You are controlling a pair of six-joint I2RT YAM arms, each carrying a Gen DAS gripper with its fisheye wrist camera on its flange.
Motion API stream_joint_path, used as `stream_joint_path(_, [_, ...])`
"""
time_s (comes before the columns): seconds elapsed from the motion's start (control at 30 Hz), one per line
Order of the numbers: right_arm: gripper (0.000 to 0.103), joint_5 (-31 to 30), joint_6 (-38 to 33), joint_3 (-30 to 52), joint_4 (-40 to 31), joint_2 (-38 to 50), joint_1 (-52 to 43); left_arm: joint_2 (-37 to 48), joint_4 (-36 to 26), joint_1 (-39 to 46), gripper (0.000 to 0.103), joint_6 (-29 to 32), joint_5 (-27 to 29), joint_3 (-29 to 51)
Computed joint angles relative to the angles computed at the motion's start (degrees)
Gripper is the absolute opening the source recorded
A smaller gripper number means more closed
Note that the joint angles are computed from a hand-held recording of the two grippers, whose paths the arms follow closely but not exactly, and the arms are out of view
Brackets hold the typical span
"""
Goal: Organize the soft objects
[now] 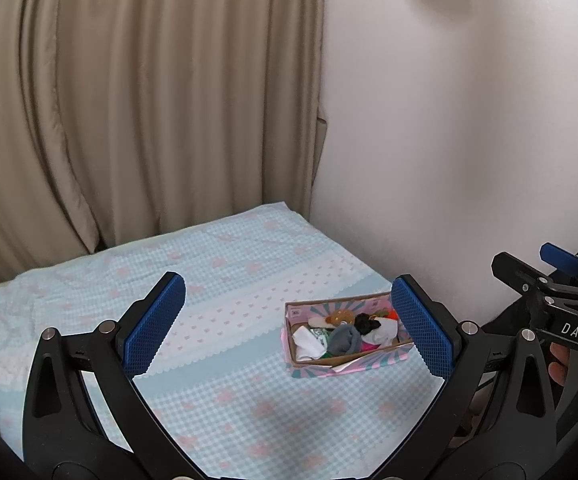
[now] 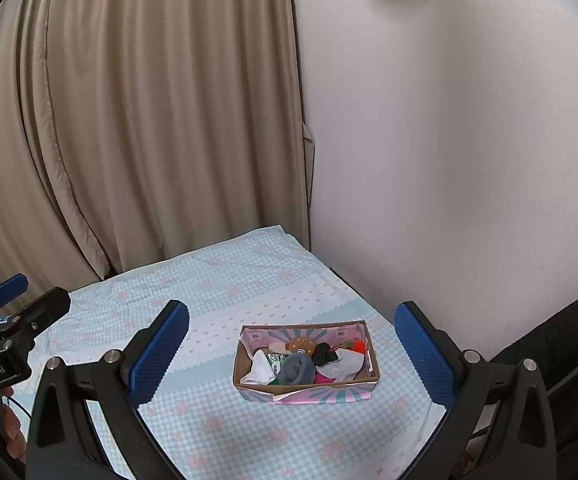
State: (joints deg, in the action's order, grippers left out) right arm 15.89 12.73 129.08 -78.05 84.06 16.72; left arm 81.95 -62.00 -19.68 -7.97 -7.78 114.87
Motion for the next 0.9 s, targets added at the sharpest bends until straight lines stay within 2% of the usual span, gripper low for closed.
stream_joint_path(0.9, [0.103, -1.46, -0.67, -0.58, 1.41, -0.55, -1.39, -0.78, 0.15, -3.53, 0.103, -1.50, -4.11, -0.05])
